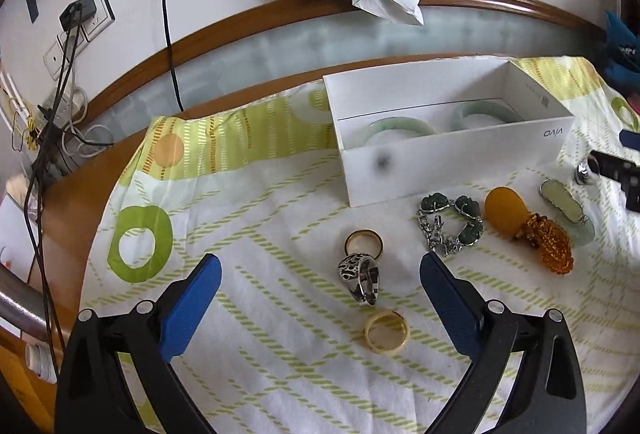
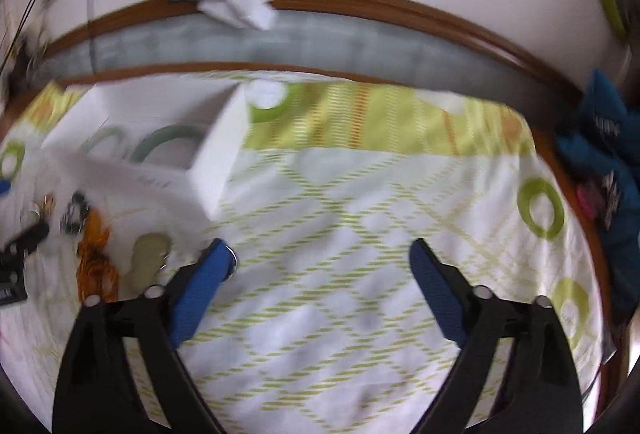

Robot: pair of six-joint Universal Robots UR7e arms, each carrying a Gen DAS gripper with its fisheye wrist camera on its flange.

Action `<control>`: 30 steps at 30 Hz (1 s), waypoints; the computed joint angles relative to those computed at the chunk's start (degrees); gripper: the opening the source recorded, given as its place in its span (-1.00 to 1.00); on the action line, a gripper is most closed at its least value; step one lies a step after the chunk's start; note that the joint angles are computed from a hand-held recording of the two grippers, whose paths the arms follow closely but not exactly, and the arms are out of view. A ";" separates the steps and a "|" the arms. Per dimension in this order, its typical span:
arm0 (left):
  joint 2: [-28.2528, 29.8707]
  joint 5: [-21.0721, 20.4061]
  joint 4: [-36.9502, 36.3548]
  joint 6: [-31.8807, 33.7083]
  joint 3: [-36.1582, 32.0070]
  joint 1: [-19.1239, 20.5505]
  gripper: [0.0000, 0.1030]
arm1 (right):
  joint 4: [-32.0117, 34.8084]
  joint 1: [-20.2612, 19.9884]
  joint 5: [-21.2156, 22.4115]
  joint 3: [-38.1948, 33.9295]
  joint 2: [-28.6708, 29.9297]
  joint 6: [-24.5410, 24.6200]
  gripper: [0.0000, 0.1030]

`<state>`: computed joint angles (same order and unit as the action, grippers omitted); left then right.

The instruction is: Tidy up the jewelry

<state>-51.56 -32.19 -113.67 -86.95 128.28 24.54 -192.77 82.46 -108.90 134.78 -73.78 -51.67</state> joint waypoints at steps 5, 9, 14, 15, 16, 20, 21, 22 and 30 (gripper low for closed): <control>-0.50 0.29 0.22 -0.92 0.50 -0.39 0.90 | 10.53 -1.30 7.04 0.61 -4.49 -0.59 0.61; -0.78 0.37 1.06 -1.83 0.56 -0.33 0.90 | 12.35 -0.52 9.07 2.50 -5.39 -4.45 0.44; -1.63 0.20 2.95 -4.07 0.63 0.18 0.90 | 13.21 0.01 9.16 3.86 -5.87 -6.55 0.36; -1.77 0.03 4.61 -5.44 0.30 0.47 0.90 | 11.40 0.42 7.75 4.02 -4.95 -6.96 0.32; -2.06 -0.15 5.95 -6.77 0.14 0.72 0.90 | 9.29 0.77 5.90 3.76 -3.67 -6.64 0.31; -5.03 -0.59 5.52 -10.14 1.93 1.16 0.90 | 10.65 -0.39 3.96 0.50 -3.25 0.01 0.19; -6.20 -0.74 5.27 -11.45 2.63 1.35 0.90 | 12.39 -1.04 4.74 -0.29 -3.96 1.92 0.17; -6.99 -0.87 5.45 -12.52 2.99 1.57 0.90 | 12.95 -1.53 5.55 -0.59 -4.50 2.82 0.17; -9.21 -2.71 12.51 -21.44 2.38 3.33 0.90 | 12.45 -2.58 7.46 -1.02 -5.57 5.53 0.17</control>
